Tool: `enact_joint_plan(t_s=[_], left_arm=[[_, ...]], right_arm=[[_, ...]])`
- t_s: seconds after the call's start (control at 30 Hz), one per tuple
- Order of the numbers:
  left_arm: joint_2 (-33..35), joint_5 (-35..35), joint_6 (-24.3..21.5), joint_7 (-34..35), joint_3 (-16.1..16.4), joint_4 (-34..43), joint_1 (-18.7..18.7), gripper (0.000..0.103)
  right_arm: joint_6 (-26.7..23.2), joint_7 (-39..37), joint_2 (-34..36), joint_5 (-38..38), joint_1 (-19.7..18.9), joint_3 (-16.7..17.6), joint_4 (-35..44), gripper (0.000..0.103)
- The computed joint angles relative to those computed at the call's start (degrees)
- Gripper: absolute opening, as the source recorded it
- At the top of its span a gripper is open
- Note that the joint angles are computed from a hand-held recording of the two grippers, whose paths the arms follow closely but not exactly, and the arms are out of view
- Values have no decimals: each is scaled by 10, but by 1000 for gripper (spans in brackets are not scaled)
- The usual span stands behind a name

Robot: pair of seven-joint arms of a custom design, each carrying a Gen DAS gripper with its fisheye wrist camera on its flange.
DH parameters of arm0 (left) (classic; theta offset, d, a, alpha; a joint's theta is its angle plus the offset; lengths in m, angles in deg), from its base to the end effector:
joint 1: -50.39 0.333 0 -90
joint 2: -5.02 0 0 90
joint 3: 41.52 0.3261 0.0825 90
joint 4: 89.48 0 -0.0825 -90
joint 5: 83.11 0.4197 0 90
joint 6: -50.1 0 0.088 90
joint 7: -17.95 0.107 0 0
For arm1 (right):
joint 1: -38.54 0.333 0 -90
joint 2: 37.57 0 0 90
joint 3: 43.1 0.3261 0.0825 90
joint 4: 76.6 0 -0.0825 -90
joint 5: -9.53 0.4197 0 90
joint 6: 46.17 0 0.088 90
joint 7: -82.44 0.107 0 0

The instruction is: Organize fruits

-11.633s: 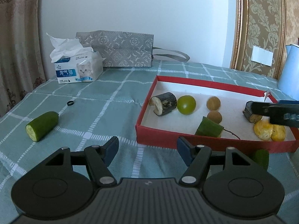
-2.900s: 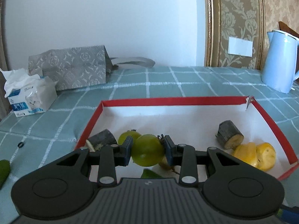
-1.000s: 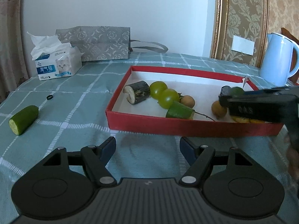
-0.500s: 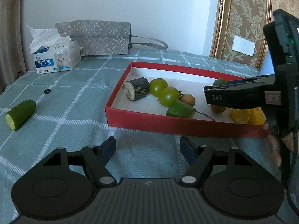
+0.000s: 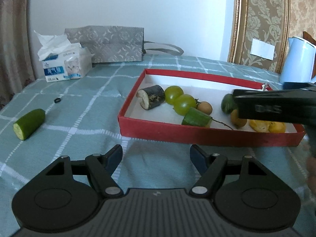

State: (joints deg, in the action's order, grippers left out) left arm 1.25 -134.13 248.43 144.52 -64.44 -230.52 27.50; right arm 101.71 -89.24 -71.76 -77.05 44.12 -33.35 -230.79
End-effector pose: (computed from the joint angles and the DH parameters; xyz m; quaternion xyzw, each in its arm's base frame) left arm 0.4204 -0.3038 0.4069 -0.4665 0.7502 -0.4035 0.2384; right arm 0.3918 0.1238 0.4380 -0.5165 0.6594 -0.4870 0.2475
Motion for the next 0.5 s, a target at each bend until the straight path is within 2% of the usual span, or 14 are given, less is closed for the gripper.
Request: enact_joint_plan(t_s=[0.17, 0.3, 0.4, 0.47, 0.5], left_arm=[[0, -14, 15, 15, -2, -1, -5, 75], [-19, 19, 0, -28, 7, -20, -12, 75], [-36, 13, 11, -40, -9, -38, -7, 76], [-50, 28, 14, -62, -12, -53, -10, 81], [-55, 13, 14, -59, -26, -57, -3, 83]], right_arm=[[-5, 3, -79, 46, 17, 11, -54, 103], [28, -11, -133, 105, 20, 2, -97, 103], [55, -8, -168, 143, 13, 1, -131, 103], [59, -18, -182, 170, 8, 8, -146, 103], [62, -29, -186, 183, 7, 9, -152, 103]])
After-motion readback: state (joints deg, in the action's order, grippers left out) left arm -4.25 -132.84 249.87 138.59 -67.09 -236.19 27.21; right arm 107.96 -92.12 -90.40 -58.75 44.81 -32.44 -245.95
